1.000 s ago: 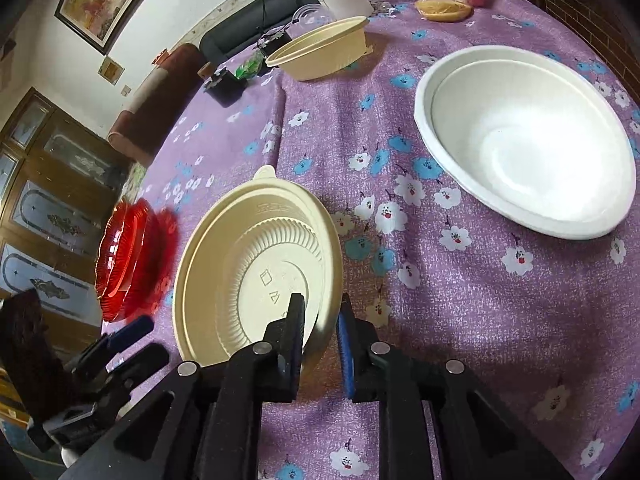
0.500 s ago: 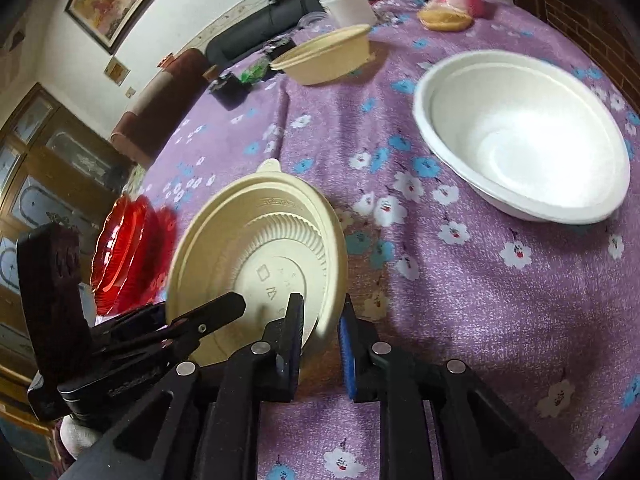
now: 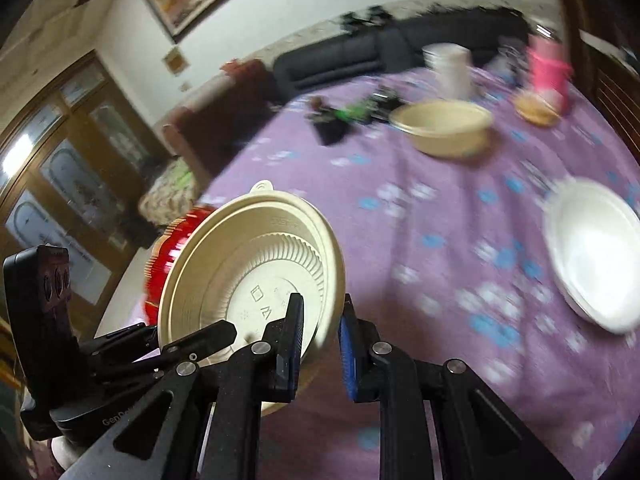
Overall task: Organize plates and bowls
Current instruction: 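Carry the beige bowl onto the small red plate and open the right tool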
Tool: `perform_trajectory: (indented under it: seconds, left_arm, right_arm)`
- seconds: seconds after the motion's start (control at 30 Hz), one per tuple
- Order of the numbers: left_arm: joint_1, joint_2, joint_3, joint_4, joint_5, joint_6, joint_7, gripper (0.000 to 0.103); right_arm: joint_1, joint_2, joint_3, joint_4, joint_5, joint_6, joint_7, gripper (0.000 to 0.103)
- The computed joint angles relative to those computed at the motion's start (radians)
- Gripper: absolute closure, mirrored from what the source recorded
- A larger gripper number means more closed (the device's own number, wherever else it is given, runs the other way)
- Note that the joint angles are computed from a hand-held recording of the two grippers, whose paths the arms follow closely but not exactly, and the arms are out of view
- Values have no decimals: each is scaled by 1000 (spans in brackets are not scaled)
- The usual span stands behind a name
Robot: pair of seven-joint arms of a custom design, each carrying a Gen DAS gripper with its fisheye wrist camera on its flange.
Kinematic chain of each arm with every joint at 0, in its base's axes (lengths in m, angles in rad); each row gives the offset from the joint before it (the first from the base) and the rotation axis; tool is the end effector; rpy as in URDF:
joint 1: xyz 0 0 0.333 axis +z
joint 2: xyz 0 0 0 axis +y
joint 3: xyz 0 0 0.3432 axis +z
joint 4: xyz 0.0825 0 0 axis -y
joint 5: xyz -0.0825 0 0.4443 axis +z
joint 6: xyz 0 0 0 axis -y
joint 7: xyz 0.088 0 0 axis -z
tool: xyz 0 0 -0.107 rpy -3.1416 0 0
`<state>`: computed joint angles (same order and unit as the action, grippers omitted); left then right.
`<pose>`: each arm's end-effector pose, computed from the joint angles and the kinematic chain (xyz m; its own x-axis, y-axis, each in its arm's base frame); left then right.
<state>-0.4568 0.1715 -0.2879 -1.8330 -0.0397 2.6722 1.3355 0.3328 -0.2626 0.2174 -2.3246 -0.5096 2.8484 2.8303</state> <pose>0.5322 -0.4727 0.5203 -0.4974 -0.8373 0.2271 -0.7572 0.2912 -0.5847 0.4580 0.3194 0.5247 -0.0909 -0.9137 -0.3962 -0.6985 0.3421 -0.6285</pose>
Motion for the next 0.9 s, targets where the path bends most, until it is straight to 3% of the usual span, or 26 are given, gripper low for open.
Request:
perform_trajectory:
  seconds: [0.2, 0.43, 0.63, 0.8, 0.9]
  left_arm:
    - [39, -18, 69, 1, 135, -11, -140, 67]
    - [65, 44, 114, 70, 265, -73, -271, 66]
    - [64, 96, 117, 115, 317, -114, -288, 58]
    - [84, 84, 100, 93, 245, -70, -241, 44]
    - [80, 69, 108, 76, 255, -49, -256, 41]
  right_arm:
    - [56, 229, -19, 261, 25, 13, -133, 84]
    - [117, 449, -49, 495, 201, -24, -323, 83]
    - [170, 536, -96, 591, 176, -100, -309, 83]
    - [197, 566, -120, 624, 129, -140, -288, 83]
    - [234, 571, -156, 637, 30, -165, -232, 82]
